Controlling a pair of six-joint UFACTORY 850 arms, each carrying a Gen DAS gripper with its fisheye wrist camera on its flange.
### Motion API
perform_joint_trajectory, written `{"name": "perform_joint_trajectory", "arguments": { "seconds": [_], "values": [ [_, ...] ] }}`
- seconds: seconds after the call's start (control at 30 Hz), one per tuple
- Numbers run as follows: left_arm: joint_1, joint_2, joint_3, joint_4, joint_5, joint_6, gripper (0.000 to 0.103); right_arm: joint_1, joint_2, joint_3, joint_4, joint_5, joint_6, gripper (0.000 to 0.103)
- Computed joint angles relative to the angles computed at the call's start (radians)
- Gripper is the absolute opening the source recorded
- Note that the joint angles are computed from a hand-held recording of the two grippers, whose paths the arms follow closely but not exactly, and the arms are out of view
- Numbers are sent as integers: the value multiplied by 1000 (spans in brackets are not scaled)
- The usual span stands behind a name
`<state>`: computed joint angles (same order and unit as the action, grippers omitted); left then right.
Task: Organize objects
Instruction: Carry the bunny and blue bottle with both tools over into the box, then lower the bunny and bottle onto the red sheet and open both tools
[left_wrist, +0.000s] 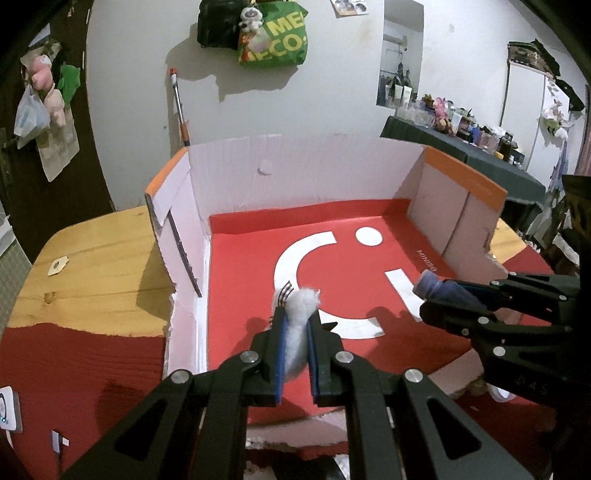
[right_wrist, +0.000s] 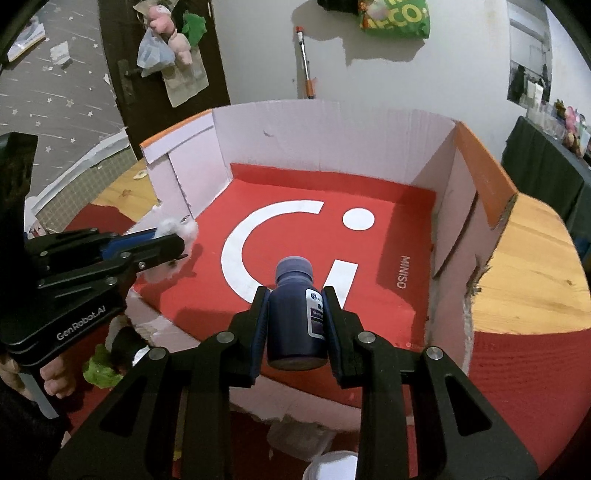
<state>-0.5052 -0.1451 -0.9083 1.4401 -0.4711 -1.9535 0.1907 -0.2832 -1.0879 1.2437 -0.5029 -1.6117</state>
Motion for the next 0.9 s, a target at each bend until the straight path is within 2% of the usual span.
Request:
{"name": "perform_joint_trajectory", "arguments": {
  "seconds": [0.4, 0.9],
  "values": [
    [17, -23, -11, -17, 23, 17, 10, 11, -47, -38, -96, 25, 102, 27],
    [32, -33, -14, -38, 88, 36, 11, 14, -59, -45, -174, 32, 160, 27]
  ]
}}
